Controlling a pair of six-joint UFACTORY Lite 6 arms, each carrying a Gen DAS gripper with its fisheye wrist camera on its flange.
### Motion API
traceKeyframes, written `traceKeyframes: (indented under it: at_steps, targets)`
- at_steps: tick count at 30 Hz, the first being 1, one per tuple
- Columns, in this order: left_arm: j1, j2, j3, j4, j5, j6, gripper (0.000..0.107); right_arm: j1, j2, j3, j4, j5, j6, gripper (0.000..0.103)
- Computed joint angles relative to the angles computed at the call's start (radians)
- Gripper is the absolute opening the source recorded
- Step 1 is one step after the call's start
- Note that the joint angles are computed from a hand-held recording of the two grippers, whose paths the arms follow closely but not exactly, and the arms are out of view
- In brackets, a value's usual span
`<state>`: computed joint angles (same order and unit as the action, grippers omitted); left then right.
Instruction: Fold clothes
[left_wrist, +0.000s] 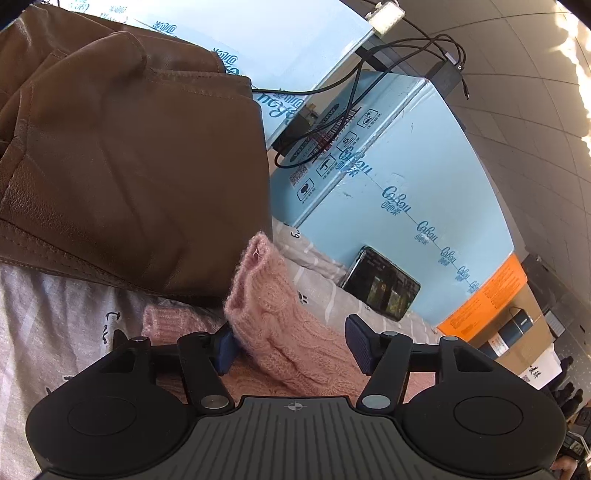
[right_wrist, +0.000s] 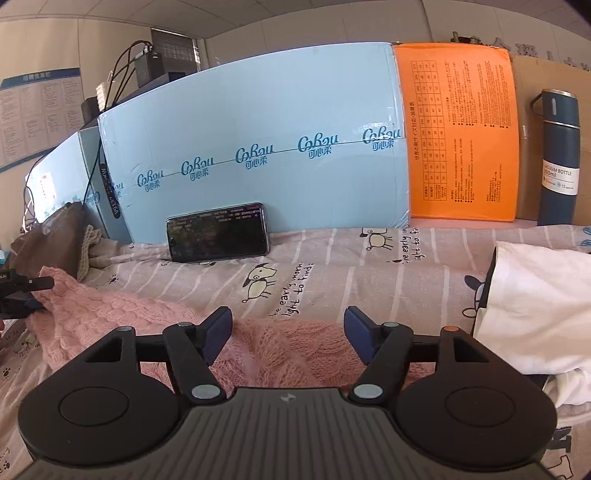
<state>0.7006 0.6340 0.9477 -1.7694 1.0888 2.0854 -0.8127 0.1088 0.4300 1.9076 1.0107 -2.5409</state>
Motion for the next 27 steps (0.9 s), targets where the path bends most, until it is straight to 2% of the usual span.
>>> traceKeyframes:
  at_steps: [3, 4, 5, 7, 15, 19, 20, 22, 23, 24, 27]
  targets:
    - [-0.037, -0.046, -0.051, -0.094, -0.065, 0.051, 0.057, -0.112, 0.003, -0.005, -0.133, 0.092, 0.113, 0.077]
    - [-0.054, -0.066, -0.076, -0.141, -0.086, 0.098, 0.048, -0.156, -0.007, -0.019, -0.169, 0.118, 0.120, 0.078]
    - [-0.067, -0.081, -0.094, -0.177, -0.102, 0.147, 0.028, -0.204, -0.021, -0.039, -0.199, 0.142, 0.108, 0.080]
    - [-0.090, -0.106, -0.130, -0.252, -0.126, 0.248, 0.009, -0.290, -0.029, -0.062, -0.266, 0.169, 0.094, 0.080]
    - [0.062, -0.235, -0.336, -0.250, 0.157, 0.360, 0.008, -0.549, 0.034, -0.109, -0.376, 0.153, 0.037, 0.080]
    - [0.170, -0.290, -0.445, -0.243, 0.220, 0.348, 0.008, -0.577, 0.076, -0.096, -0.378, 0.153, 0.030, 0.078]
    - [0.174, -0.298, -0.451, -0.250, 0.197, 0.333, 0.009, -0.576, 0.090, -0.089, -0.376, 0.166, 0.035, 0.075]
    - [0.163, -0.294, -0.443, -0.247, 0.152, 0.314, 0.009, -0.564, 0.116, -0.070, -0.368, 0.187, 0.052, 0.055]
    - [0.154, -0.288, -0.434, -0.242, 0.128, 0.306, 0.009, -0.538, 0.121, -0.061, -0.348, 0.181, 0.068, 0.033]
    - [0.145, -0.282, -0.425, -0.237, 0.105, 0.299, 0.009, -0.505, 0.114, -0.061, -0.308, 0.161, 0.076, 0.016]
    - [0.133, -0.271, -0.421, -0.228, 0.124, 0.307, 0.009, -0.429, 0.085, -0.068, -0.191, 0.116, 0.080, 0.012]
